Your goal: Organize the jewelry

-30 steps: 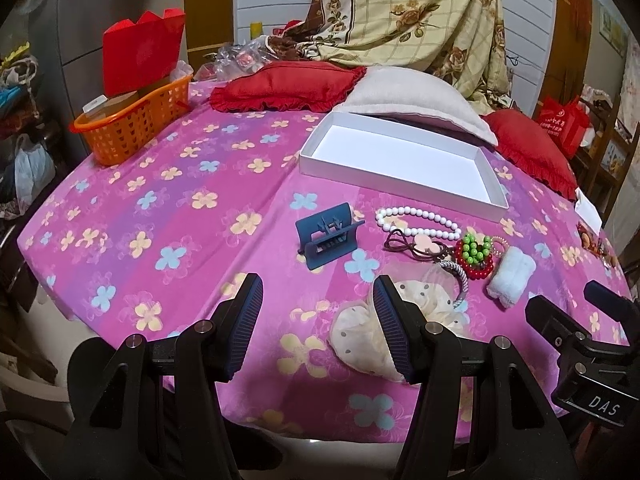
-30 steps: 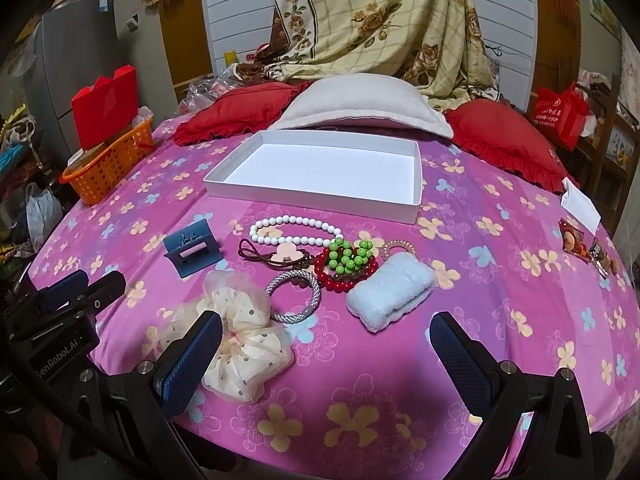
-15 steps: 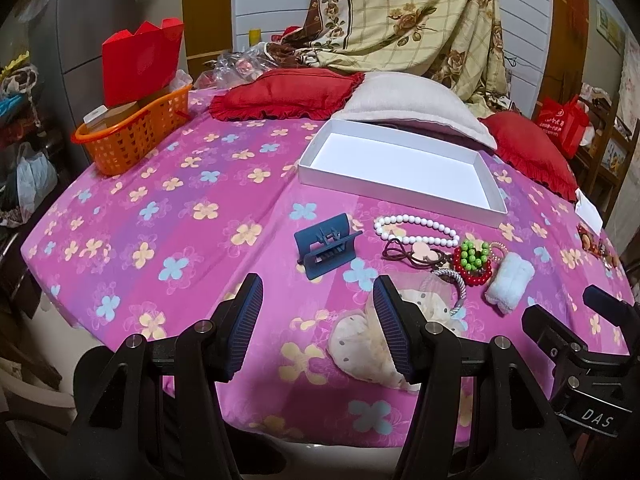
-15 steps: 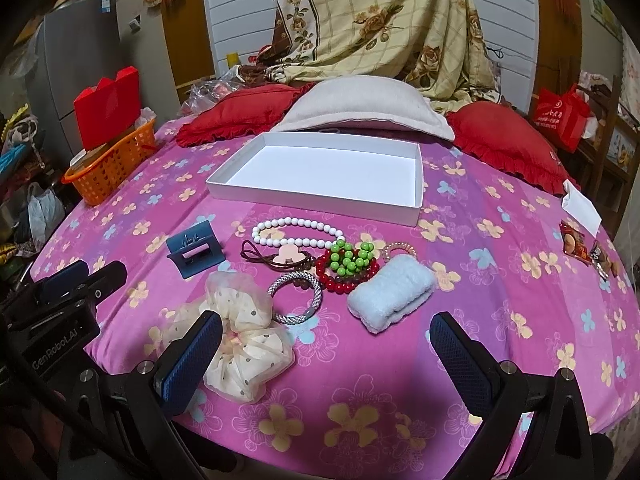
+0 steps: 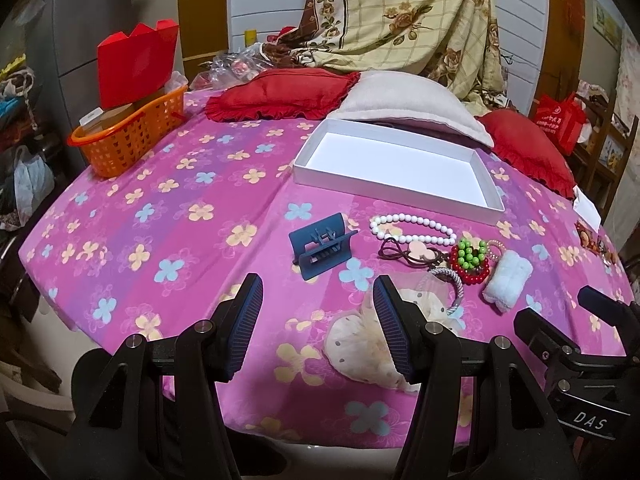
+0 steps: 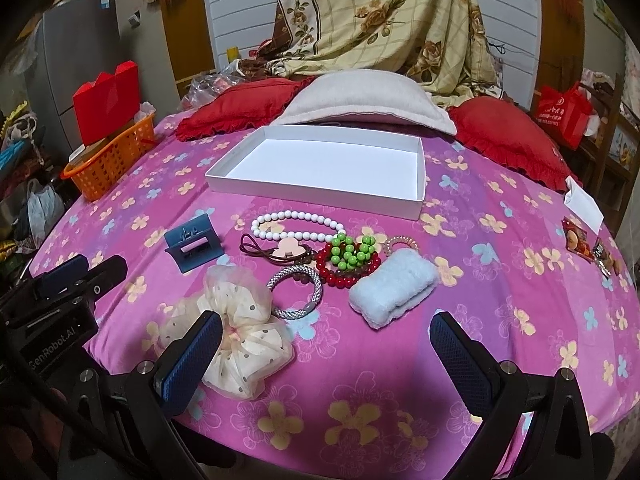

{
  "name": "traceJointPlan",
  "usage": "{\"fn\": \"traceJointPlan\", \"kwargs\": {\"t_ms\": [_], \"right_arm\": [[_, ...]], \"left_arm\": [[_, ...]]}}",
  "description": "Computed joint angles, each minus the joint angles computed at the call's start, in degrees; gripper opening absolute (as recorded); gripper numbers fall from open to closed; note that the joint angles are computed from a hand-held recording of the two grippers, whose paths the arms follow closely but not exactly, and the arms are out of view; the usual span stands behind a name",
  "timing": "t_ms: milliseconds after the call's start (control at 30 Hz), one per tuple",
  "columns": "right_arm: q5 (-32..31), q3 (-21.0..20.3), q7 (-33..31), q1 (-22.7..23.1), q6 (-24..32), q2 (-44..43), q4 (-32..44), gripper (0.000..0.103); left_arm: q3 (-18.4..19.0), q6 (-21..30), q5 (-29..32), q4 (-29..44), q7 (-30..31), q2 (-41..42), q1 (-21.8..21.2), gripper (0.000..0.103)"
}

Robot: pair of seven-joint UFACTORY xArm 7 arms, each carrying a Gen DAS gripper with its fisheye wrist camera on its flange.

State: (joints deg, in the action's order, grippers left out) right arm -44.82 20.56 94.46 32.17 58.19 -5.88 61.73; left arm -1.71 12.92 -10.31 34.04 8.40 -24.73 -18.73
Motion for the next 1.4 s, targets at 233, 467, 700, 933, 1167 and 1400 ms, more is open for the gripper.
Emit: {"fn": "traceJointPlan", "kwargs": {"t_ms": [233, 467, 700, 933, 1167, 1400], "right_arm": [[0.36, -0.13, -0.14, 0.00, -0.40, -0.13, -0.44, 0.103], [0.73, -0.12, -0.28, -0.21, -0.74, -0.24, -0.77, 0.103], [0.83, -0.09, -0.30, -0.36, -0.93, -0.42, -1.10, 0.103], [1.80, -0.29, -0.10, -1.13, -2.02, -1.81, -2.80, 0.103], [2.10, 0.03, 0.30, -2.45, -3.15, -3.09, -4.23, 0.103], [2.33, 0.25, -0.14, -3.78, -4.36, -4.61, -6.00, 0.103]], "left_arm": [[0.33, -0.02, -0.37, 0.16, 0.66, 0.51, -0.36, 0.057], [0.60, -0.07, -1.06, -0.05, 1.60, 0.61, -1.01, 0.057], [0.65, 0.01, -1.64, -0.13, 2.28, 0.88, -1.40, 0.057], [1.27, 0.74, -2.60, 0.23, 2.87, 1.45, -1.93, 0.057], [0.99, 1.29, -2.82, 0.96, 3.22, 2.58, -0.90, 0.057], [0.82, 2.35, -3.10, 2.47, 3.07, 4.33, 0.38, 0.057]]}}
